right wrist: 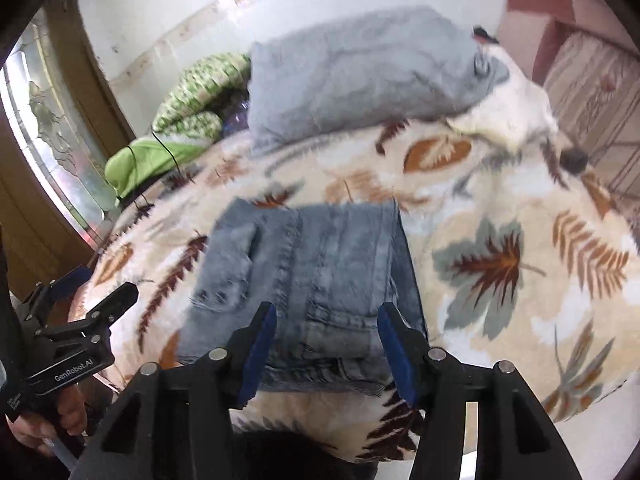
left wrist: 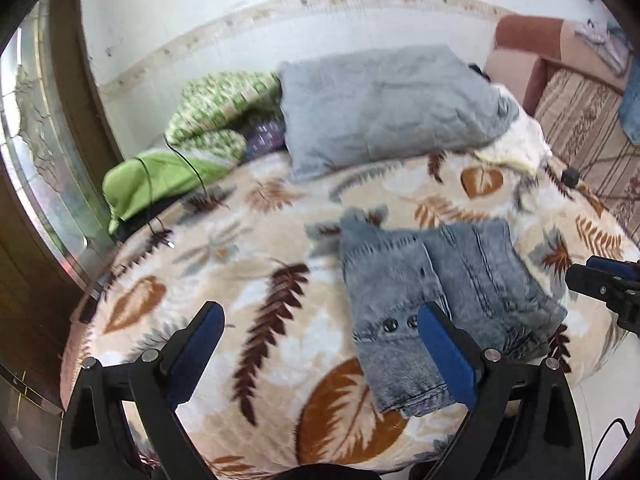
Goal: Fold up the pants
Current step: 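Open the right gripper and lift both grippers away from the folded jeans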
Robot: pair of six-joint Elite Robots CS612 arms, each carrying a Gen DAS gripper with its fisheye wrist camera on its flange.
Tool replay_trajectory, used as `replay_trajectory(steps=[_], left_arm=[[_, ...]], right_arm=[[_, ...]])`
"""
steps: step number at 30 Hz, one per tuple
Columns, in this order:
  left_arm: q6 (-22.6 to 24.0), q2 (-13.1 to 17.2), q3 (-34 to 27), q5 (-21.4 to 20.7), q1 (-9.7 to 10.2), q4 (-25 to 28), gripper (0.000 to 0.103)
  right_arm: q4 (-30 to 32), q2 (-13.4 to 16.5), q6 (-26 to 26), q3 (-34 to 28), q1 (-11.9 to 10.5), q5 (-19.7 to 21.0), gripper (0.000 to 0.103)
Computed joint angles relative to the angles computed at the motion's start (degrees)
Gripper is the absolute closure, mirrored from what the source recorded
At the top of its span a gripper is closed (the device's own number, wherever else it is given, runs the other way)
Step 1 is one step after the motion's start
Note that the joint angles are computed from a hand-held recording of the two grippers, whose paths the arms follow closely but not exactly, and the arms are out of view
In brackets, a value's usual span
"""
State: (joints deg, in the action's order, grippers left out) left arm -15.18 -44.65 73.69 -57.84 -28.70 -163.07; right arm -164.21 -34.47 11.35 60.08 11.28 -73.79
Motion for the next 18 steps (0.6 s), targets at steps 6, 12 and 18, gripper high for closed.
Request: replay_trajectory(steps=[6,12,18], left_arm=[[-0.32,-2.23,2.74,2.80,-0.05,-3.29,0.006],[-1.52,-3.80,4.96,5.09,0.36,-5.38,0.005],[-3.97,-4.50,5.85,6.83,1.16,-4.78,0.005]], right_arm=[[-3.39,-1.76,-0.10,1.44,0.72,-1.02,0.044],[-4.85,-2.58,-1.61,1.94,1.57,-3.55,0.043],[-5.07,-2.58,-2.91,1.43,2.13,-5.66,0.042]])
